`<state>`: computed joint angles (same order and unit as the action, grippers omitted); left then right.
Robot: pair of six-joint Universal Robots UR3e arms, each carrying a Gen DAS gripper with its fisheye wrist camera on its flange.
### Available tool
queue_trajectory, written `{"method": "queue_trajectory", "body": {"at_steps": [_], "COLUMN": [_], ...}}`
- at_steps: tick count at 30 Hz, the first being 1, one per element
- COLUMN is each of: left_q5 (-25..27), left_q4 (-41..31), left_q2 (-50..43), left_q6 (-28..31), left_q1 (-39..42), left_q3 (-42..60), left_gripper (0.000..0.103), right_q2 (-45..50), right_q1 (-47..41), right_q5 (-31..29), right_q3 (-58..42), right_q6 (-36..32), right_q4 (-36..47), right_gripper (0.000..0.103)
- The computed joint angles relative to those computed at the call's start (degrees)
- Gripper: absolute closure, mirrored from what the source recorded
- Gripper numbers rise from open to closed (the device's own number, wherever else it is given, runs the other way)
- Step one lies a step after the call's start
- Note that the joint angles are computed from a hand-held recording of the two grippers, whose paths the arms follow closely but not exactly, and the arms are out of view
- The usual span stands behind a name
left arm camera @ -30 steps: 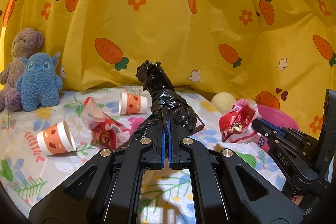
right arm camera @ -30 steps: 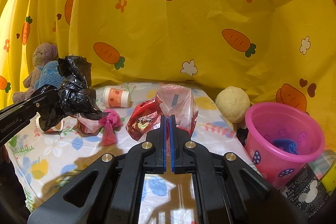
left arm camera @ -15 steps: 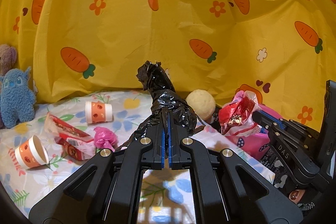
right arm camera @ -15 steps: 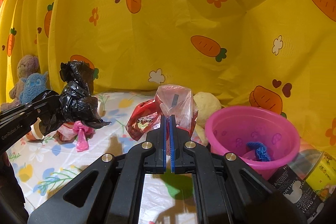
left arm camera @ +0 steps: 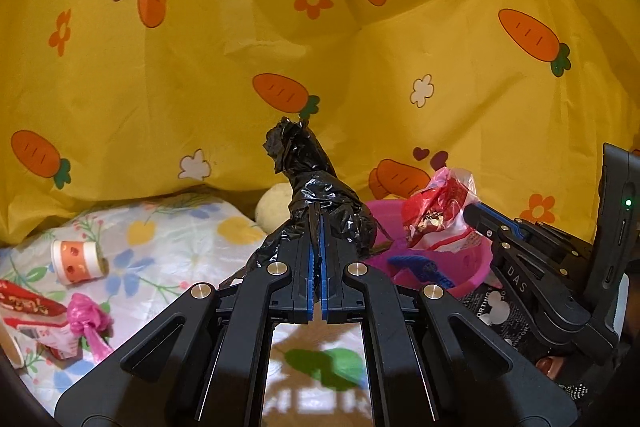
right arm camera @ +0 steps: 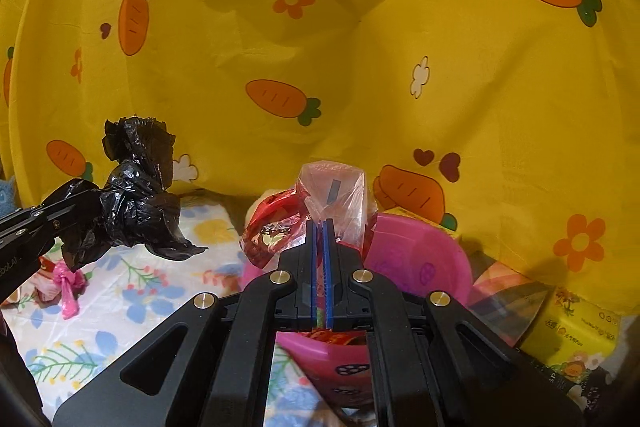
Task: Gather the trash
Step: 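Carry the black bag and red wrapper over the pink bucket and release both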
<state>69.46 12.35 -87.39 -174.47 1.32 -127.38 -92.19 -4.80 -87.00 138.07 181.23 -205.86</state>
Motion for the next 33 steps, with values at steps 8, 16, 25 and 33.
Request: {"method": "queue_trajectory", "body": {"at_steps": [8,16,25,33], "left_q5": [4.5,4.7,4.7,4.7], "left_q4": [0.9,-1.1,-3.2,-4.1], "left_q2": [-14.0,-20.2,-23.2,-25.8], "left_q6": [-0.9,-0.3,-0.1,-0.1], "left_q1": [-8.1,-10.5,-11.6,-12.2], "left_q3": [11.6,17.4,20.6,23.1], "left_gripper": [0.102,0.102,0.102,0.102], "right_q2": [2.6,3.7,4.7,5.6], "right_q1": [-5.1,-6.9,-8.7,-9.2], "right_q5": [2.2,3.2,4.3,4.8], "right_q3": [-1.0,-1.4,-2.4,-2.8], "right_q6": [-0.2,-0.1,-0.2,-0.2], "right_q4": [0.5,1.3,2.3,2.6], "right_gripper": [0.099,0.099,0.099,0.099]}}
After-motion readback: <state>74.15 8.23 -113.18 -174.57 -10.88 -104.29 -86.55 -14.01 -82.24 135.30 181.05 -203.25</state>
